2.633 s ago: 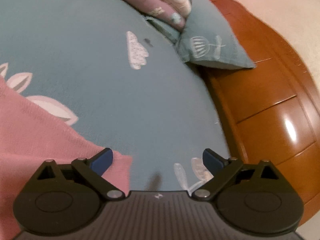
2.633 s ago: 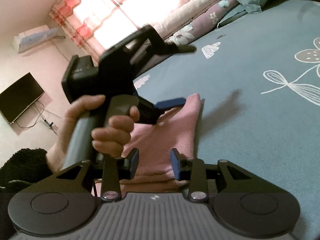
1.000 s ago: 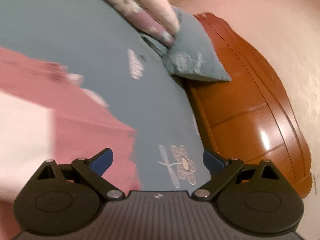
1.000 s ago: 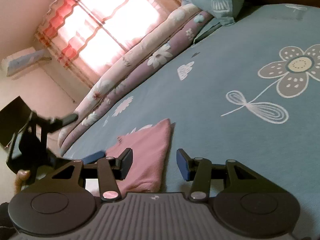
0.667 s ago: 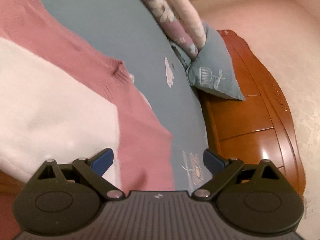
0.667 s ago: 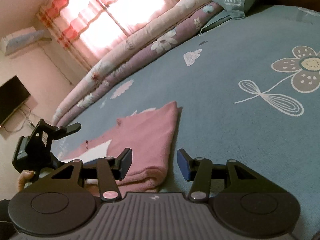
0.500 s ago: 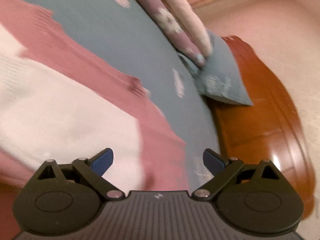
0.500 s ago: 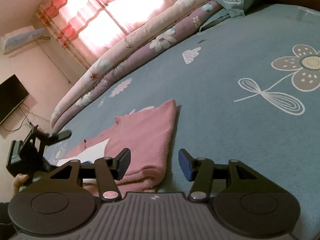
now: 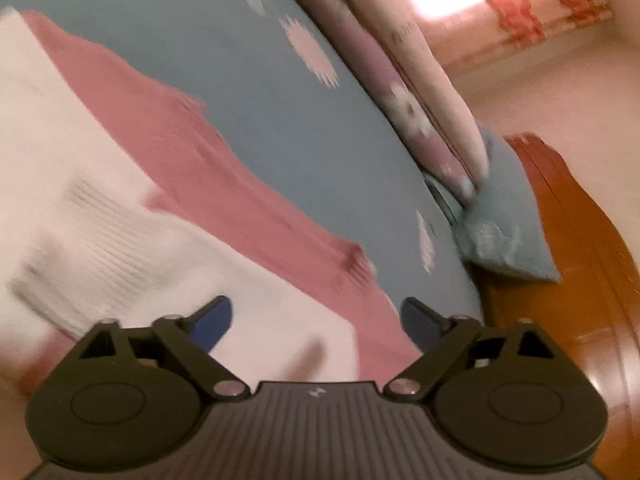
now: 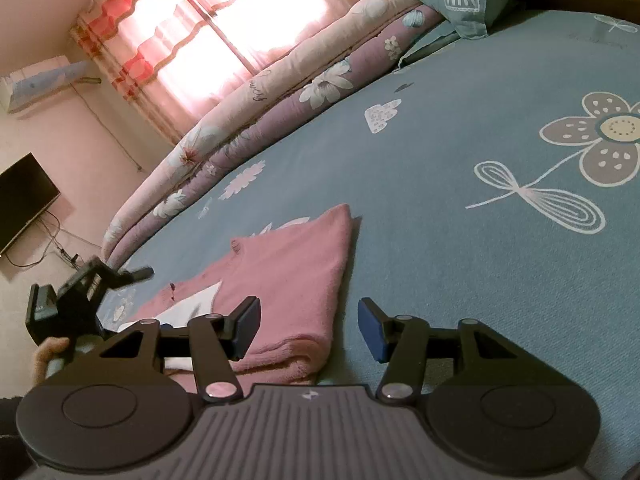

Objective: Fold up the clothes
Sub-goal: 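Move the open left gripper back over the sweater body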

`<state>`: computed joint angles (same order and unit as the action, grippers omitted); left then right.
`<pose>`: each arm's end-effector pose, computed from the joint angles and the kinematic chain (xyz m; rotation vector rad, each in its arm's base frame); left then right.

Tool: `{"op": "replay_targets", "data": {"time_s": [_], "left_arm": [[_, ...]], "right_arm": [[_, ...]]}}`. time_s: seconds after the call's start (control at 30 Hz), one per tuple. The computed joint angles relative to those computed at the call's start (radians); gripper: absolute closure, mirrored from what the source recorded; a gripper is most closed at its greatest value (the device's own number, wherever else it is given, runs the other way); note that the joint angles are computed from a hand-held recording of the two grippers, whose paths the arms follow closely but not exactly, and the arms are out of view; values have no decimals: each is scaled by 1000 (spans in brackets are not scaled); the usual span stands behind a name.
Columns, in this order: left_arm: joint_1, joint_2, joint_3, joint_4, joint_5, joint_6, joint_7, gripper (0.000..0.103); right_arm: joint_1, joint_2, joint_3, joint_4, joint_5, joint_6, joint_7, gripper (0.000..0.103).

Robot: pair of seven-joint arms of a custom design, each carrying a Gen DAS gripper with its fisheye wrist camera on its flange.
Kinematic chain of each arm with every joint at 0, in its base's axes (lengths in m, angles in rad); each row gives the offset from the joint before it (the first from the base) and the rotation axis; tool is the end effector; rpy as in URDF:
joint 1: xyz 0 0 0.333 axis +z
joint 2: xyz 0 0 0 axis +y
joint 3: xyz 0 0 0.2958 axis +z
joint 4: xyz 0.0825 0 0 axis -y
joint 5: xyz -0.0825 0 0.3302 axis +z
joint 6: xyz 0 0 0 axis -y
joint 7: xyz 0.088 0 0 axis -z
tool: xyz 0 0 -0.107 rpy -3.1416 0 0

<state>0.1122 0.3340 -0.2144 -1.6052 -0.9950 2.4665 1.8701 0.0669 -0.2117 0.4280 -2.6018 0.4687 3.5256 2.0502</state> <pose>0.6396 -0.0450 0.4985 2.0937 -1.5824 1.3761 0.4013 0.1640 0.4766 -1.0652 1.7590 -0.3679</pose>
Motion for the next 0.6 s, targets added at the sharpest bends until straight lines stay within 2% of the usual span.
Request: {"op": "replay_targets", "data": {"time_s": [0.07, 0.1, 0.17, 0.27, 0.37, 0.4, 0.47, 0.53, 0.6], "left_arm": [[-29, -38, 30, -50, 63, 97, -76, 13], [-34, -45, 33, -55, 79, 106, -106, 13], [-17, -58, 15, -52, 49, 52, -96, 13], [9, -89, -22, -71, -103, -51, 37, 12], [-3, -102, -33, -88, -214, -183, 132, 12], [-17, -103, -31, -92, -226, -201, 147, 12], [-41, -102, -30, -113, -259, -217, 188, 11], [-74, -90, -19, -120, -217, -194, 163, 12], [-74, -116, -20, -168, -286, -170, 249, 12]], "right_arm": [[13, -6, -15, -8, -8, 8, 13, 44], [15, -7, -18, -11, -9, 12, 17, 44], [23, -7, -24, -14, -10, 23, 24, 44], [32, -5, -31, -11, -8, 28, 23, 44], [30, -6, -26, -7, 2, 19, 10, 44], [26, -9, -21, -7, 8, 14, 5, 44], [23, -12, -20, -9, 6, 9, 7, 44], [23, -17, -23, -14, -3, 8, 15, 44], [34, -22, -40, -24, -24, 17, 34, 44]]}}
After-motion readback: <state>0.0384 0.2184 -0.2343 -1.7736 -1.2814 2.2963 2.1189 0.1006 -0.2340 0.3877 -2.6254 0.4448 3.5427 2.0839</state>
